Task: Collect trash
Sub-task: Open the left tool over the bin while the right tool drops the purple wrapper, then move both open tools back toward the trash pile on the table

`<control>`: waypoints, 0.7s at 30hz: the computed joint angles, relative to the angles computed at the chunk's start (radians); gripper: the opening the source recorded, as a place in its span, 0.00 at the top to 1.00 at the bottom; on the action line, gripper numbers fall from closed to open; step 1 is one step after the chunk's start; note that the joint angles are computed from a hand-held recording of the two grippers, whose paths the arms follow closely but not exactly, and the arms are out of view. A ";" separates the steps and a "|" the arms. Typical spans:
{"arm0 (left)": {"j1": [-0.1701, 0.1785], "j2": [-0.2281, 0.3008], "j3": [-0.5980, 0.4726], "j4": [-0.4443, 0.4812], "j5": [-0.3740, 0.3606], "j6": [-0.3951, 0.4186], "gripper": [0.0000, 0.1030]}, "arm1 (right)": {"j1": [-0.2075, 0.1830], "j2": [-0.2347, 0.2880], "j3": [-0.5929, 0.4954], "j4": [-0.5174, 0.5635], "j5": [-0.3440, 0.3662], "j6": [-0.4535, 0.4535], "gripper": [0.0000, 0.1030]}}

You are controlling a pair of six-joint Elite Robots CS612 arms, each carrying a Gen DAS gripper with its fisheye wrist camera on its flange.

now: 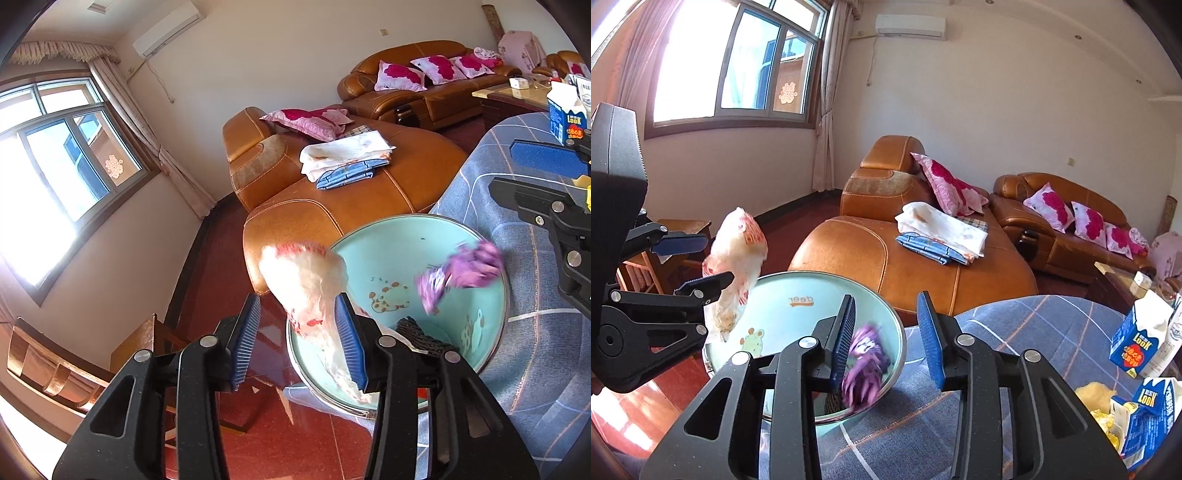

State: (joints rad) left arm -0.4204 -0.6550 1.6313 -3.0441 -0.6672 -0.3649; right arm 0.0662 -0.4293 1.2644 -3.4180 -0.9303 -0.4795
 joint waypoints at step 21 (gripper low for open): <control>-0.005 -0.006 0.009 -0.017 0.007 0.005 0.44 | -0.001 0.003 0.002 -0.048 -0.037 0.066 0.62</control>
State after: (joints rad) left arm -0.4251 -0.6614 1.6398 -3.0613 -0.6601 -0.3603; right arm 0.0650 -0.4260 1.2662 -3.4656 -0.9670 -0.4133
